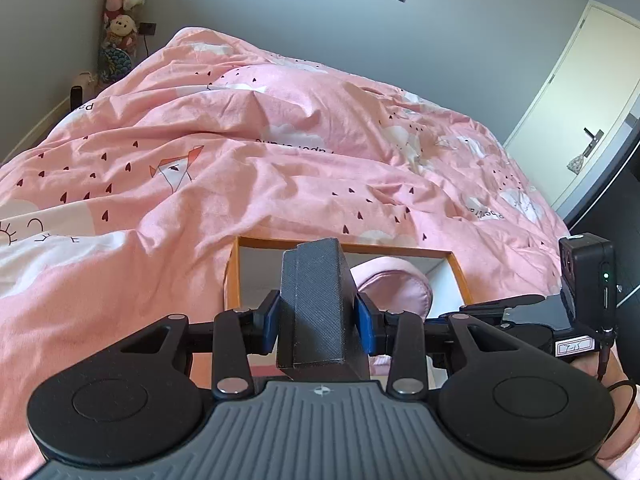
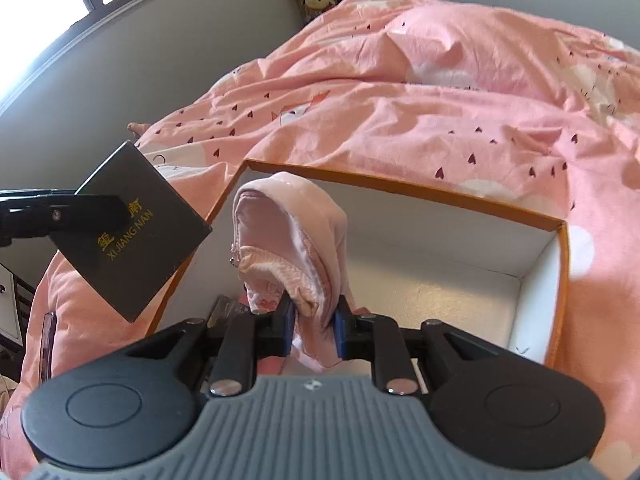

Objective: Organize objects
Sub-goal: 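Lower the pink pouch into the box and open the right tool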

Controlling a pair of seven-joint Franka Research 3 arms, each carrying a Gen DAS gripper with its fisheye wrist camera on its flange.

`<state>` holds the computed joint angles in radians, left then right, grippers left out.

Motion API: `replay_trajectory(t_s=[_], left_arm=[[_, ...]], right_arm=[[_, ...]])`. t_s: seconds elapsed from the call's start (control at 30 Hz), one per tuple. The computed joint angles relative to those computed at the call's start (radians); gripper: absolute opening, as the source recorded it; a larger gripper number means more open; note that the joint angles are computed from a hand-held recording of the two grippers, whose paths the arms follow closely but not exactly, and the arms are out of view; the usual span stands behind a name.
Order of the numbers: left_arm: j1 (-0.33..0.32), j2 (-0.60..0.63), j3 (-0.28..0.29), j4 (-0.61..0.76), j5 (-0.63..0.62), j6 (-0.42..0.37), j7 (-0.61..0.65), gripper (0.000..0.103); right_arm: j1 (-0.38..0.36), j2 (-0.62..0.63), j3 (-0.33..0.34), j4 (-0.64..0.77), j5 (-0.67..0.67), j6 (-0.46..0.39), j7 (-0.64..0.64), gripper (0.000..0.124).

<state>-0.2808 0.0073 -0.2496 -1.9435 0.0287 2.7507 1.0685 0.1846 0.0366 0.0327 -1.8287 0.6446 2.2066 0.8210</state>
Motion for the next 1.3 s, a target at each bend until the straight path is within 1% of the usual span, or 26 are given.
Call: replay_trajectory(t_s=[0.1,0.23,0.37,0.47,0.57,0.7,0.8,0.9,0.97,1.03,1.17,1.3], left_arm=[[0.008,0.043,0.007,0.016,0.024,0.022,-0.024,0.044],[0.02,0.079,0.012,0.035,0.054,0.031,-0.054,0.044],[0.035,0.093,0.01,0.041,0.047,0.052,-0.05,0.044],[0.042,0.109,0.008,0.055,0.034,0.061,-0.042,0.044],[0.045,0.123,0.005,0.066,0.03,0.061,-0.043,0.044],[0.044,0.146,0.006,0.083,0.037,0.052,-0.06,0.044],[0.035,0.155,0.015,0.091,0.076,0.041,-0.104,0.044],[0.041,0.151,0.012,0.086,0.072,0.043,-0.117,0.044],[0.042,0.141,0.015,0.077,0.081,0.048,-0.129,0.044],[0.042,0.133,0.02,0.071,0.097,0.053,-0.147,0.044],[0.044,0.127,0.023,0.066,0.116,0.075,-0.172,0.044],[0.046,0.122,0.023,0.062,0.125,0.083,-0.183,0.044]], right_arm=[[0.002,0.124,0.009,0.124,-0.011,-0.076,0.062,0.021],[-0.003,0.272,0.033,0.286,-0.023,-0.168,0.131,0.021],[-0.013,0.412,0.057,0.453,-0.039,-0.3,0.188,0.021],[-0.008,0.467,0.066,0.509,-0.061,-0.316,0.214,0.021],[-0.018,0.51,0.08,0.56,-0.048,-0.348,0.235,0.022],[-0.01,0.499,0.084,0.529,-0.057,-0.305,0.223,0.026],[-0.009,0.487,0.085,0.496,-0.048,-0.274,0.228,0.026],[-0.009,0.482,0.085,0.48,-0.045,-0.259,0.241,0.026],[-0.018,0.469,0.087,0.468,-0.034,-0.257,0.23,0.037],[-0.025,0.44,0.09,0.434,-0.017,-0.228,0.193,0.046],[-0.022,0.392,0.09,0.378,-0.009,-0.163,0.109,0.046],[-0.017,0.365,0.084,0.347,-0.001,-0.138,0.1,0.046]])
